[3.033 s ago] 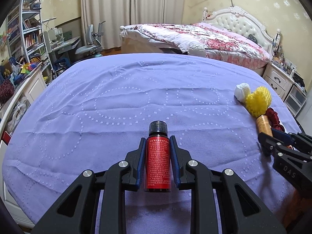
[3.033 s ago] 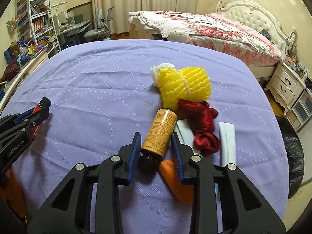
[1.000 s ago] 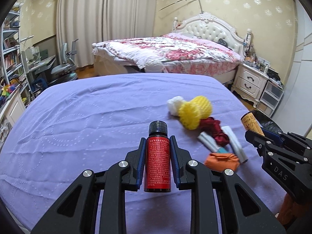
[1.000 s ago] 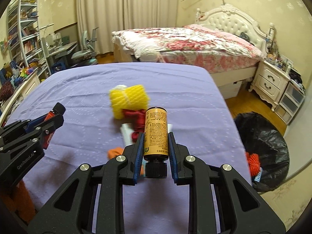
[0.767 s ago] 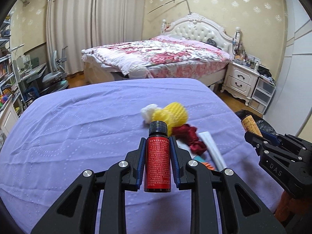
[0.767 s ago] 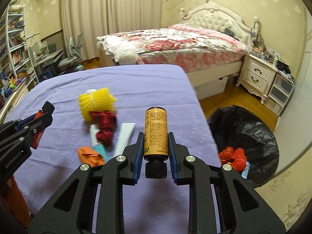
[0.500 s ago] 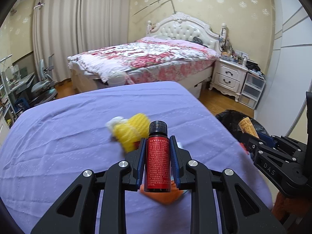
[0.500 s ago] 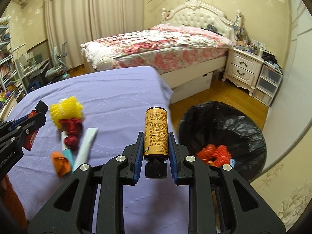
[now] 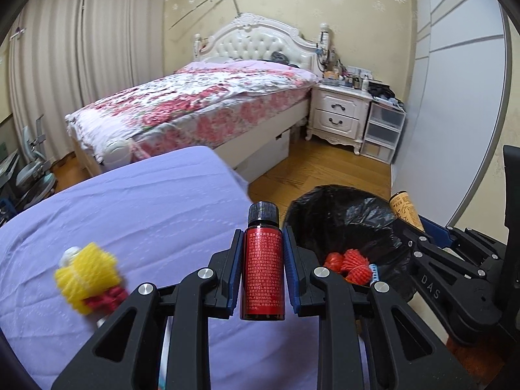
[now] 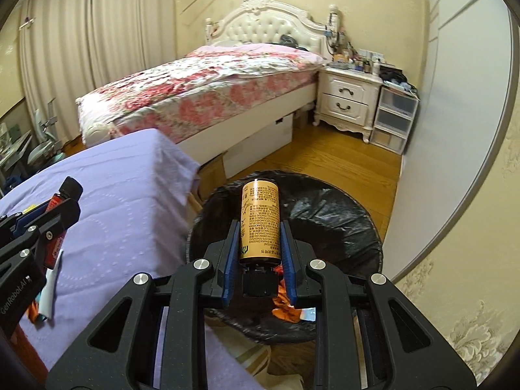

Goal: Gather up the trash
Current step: 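Carry the red spray can and tan bottle over the black trash bin, then open both tools to drop the spray can and bottle into the bin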

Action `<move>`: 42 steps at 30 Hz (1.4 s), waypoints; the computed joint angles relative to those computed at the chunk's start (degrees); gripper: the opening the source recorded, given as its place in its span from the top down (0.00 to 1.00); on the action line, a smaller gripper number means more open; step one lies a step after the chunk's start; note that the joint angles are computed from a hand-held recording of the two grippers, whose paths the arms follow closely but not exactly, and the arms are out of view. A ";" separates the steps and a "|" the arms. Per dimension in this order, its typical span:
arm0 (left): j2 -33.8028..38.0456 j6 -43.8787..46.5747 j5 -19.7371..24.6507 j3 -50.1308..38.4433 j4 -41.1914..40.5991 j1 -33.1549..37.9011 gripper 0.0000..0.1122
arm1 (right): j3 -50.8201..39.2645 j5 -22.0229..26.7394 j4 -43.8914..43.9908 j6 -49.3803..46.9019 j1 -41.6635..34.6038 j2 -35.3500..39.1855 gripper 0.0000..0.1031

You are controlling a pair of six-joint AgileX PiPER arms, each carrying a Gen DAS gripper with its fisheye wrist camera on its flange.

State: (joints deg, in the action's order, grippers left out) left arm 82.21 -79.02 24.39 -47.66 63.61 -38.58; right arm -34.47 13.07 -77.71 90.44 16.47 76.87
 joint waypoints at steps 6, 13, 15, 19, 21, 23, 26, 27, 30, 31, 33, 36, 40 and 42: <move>8.87 3.44 -0.46 -7.60 -2.82 -0.56 0.78 | -1.21 -2.14 -6.81 5.81 -5.33 3.68 0.77; 16.96 9.11 0.18 -15.41 -6.56 -1.01 0.78 | -4.03 -2.52 -10.71 9.83 -8.61 8.45 0.77; 18.57 11.65 -0.03 -17.26 -9.28 -0.72 0.78 | -4.79 -2.52 -11.44 10.72 -9.58 9.70 0.77; 21.54 15.64 0.91 -20.92 -12.42 -0.36 0.78 | -5.91 -2.34 -12.10 12.00 -10.81 11.56 0.77; 22.35 17.47 1.16 -22.05 -13.93 -0.26 0.78 | -6.66 -2.26 -11.01 10.84 -11.32 12.55 0.77; 22.86 18.16 1.50 -22.68 -14.34 -0.31 0.73 | -7.13 -1.84 -10.79 10.89 -11.57 13.27 0.77; 23.07 17.63 1.48 -22.77 -13.93 -0.48 0.60 | -7.57 -1.62 -12.19 12.53 -11.70 13.98 0.71; 23.04 17.61 1.47 -22.72 -13.95 -0.49 0.59 | -7.63 -1.20 -12.25 12.57 -11.49 14.13 0.70; 22.58 15.49 1.49 -22.05 -12.09 -0.58 0.46 | -7.47 -0.16 -13.06 13.57 -11.01 14.18 0.66; 22.34 14.54 1.43 -21.66 -11.20 -0.61 0.43 | -7.35 0.27 -13.07 13.70 -10.86 14.05 0.65; 21.72 13.20 1.99 -21.04 -10.07 -0.89 0.43 | -6.98 0.69 -13.32 14.13 -10.72 13.68 0.60; 20.26 12.24 2.74 -19.82 -9.70 -0.93 0.41 | -6.06 0.96 -13.00 14.20 -10.33 12.35 0.56; 16.99 9.66 4.14 -16.62 -7.91 -1.18 0.38 | -4.44 1.05 -12.62 13.84 -9.35 9.91 0.49; 15.16 8.97 4.70 -14.74 -7.55 -1.15 0.38 | -3.32 0.66 -11.63 12.81 -8.75 8.53 0.48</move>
State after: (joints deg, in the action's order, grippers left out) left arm 97.37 -70.05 29.09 -62.39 56.06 -39.74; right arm -37.79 13.73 -89.34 103.26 7.71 85.40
